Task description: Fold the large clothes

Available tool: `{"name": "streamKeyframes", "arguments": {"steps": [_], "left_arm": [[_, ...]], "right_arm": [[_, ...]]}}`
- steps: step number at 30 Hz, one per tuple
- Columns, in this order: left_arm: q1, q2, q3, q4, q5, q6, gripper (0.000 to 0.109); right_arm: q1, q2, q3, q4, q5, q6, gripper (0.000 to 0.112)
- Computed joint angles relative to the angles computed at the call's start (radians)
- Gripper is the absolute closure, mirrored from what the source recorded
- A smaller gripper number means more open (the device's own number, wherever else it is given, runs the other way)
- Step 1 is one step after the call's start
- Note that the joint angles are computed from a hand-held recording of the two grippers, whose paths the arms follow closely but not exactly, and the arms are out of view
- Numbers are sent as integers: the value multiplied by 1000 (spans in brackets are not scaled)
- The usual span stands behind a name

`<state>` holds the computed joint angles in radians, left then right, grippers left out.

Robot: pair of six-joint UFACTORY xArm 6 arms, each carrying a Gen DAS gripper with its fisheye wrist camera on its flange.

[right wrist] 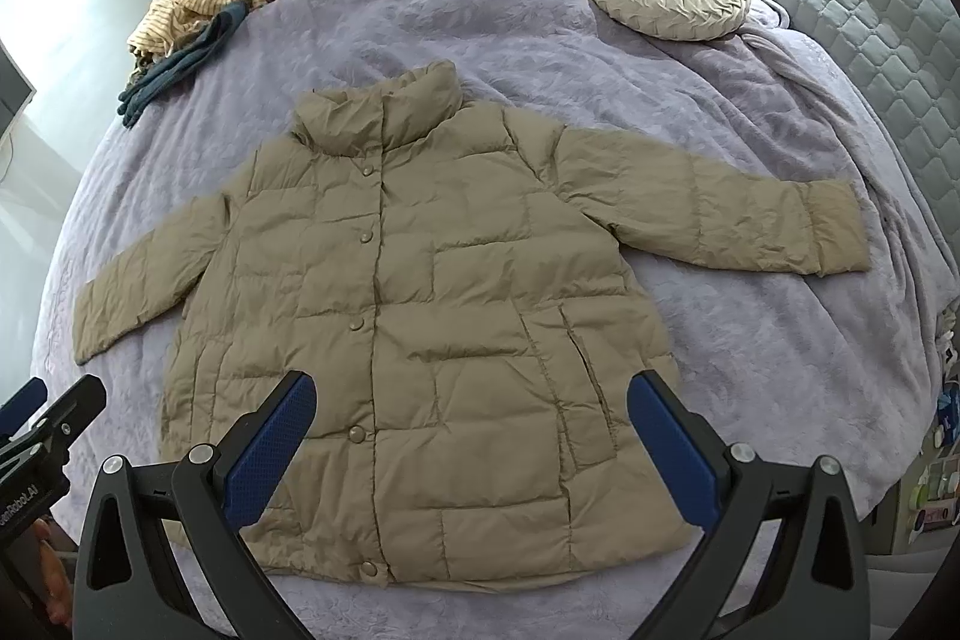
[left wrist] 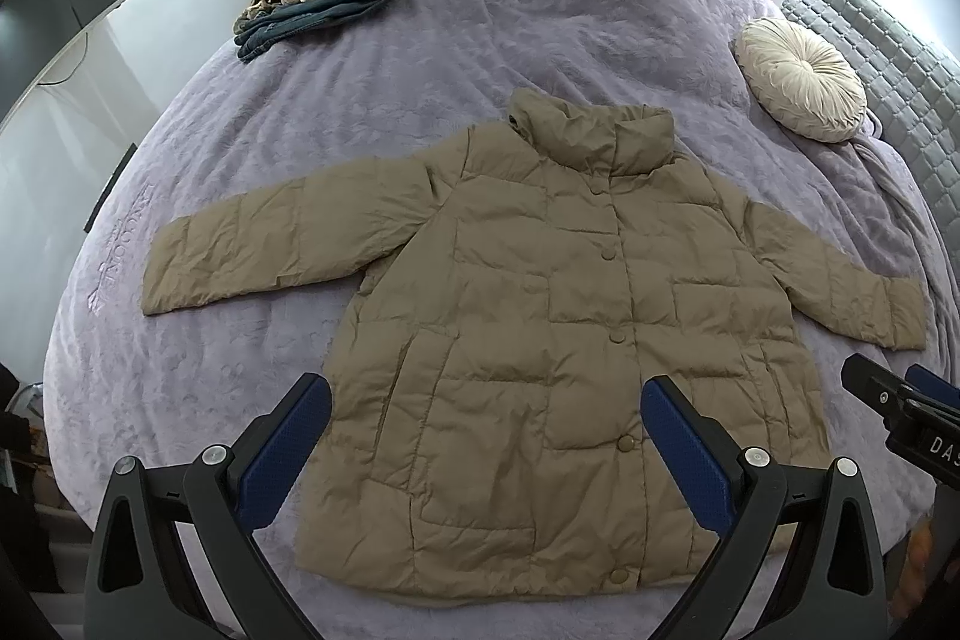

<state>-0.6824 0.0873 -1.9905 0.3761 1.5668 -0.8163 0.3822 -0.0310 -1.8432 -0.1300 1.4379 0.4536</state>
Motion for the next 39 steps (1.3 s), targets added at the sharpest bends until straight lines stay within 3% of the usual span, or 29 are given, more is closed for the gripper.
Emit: {"name": "streamKeyframes", "arguments": {"steps": [5, 15, 21, 28, 32, 39], "left_arm": [[9, 1, 2, -18, -8, 5, 6], [81, -76, 167, -150, -128, 38, 6], [223, -228, 478, -297, -341, 25, 6], [479, -362, 816, -399, -626, 35, 6], [635, -371, 955, -491, -817, 95, 6], [806, -262, 1043, -767, -1076, 336, 6]], "right_arm": [[-20, 28, -42, 20, 25, -19, 9], [-42, 88, -97, 133, 98, -6, 9], [-10, 112, -67, 196, 77, -34, 9], [46, 149, 24, 308, -29, -30, 9], [89, 156, 106, 361, -164, -35, 9], [137, 246, 84, 472, -148, -67, 9]]}}
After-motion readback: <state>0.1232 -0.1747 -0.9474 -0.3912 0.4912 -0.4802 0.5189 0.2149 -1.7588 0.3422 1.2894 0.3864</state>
